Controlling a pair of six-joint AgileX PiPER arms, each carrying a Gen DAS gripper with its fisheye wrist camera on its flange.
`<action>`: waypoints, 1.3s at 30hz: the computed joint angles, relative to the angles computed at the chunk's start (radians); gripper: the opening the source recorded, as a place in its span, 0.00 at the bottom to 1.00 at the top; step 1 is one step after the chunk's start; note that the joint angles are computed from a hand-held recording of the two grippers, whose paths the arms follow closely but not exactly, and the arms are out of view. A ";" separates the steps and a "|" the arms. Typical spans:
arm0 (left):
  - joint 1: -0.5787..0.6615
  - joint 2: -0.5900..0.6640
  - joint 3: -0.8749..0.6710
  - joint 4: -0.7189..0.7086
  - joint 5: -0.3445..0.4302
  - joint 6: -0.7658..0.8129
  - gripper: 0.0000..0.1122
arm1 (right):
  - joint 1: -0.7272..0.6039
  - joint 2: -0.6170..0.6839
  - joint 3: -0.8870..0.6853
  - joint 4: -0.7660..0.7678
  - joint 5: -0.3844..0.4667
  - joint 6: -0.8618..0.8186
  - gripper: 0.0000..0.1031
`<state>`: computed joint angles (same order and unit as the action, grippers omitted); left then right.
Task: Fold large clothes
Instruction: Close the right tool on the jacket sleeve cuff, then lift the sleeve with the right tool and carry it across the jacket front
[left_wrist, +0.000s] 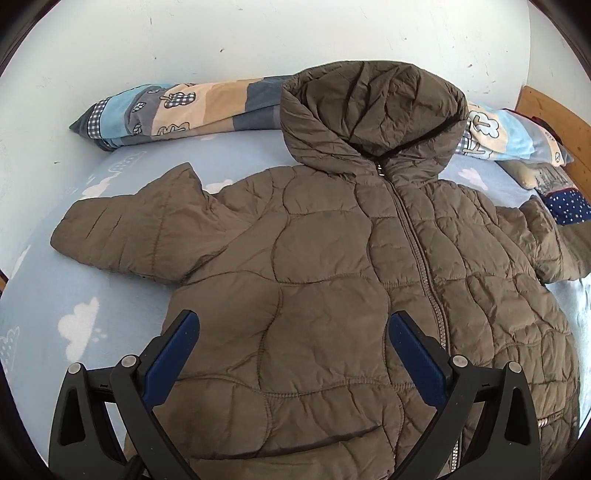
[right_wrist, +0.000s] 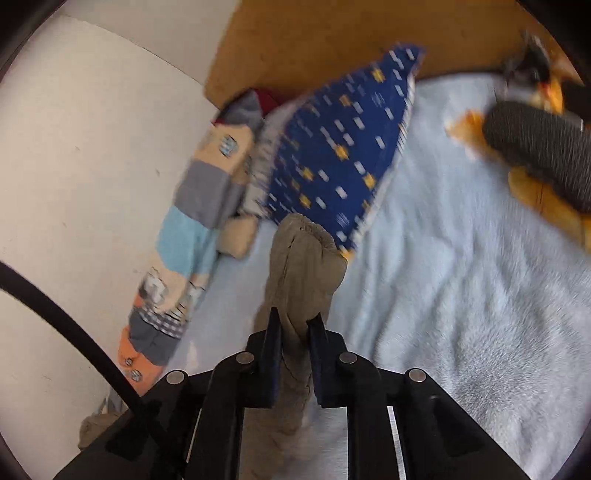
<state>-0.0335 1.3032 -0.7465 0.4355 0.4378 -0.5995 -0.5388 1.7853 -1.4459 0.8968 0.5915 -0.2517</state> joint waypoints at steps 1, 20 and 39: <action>0.002 -0.007 0.000 -0.007 0.003 0.004 0.91 | 0.004 -0.027 -0.008 -0.009 0.002 0.021 0.14; 0.165 -0.079 -0.007 -0.274 0.011 0.293 0.91 | 0.596 -0.209 -0.411 -0.513 0.121 0.399 0.14; 0.383 -0.144 0.013 -0.570 0.046 0.635 0.91 | 1.193 0.325 -0.709 -0.596 0.276 0.366 0.14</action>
<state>0.3494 1.1590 -0.7331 -0.1343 0.4835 0.0355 0.6539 2.1107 -2.1548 0.3006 0.8675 0.1145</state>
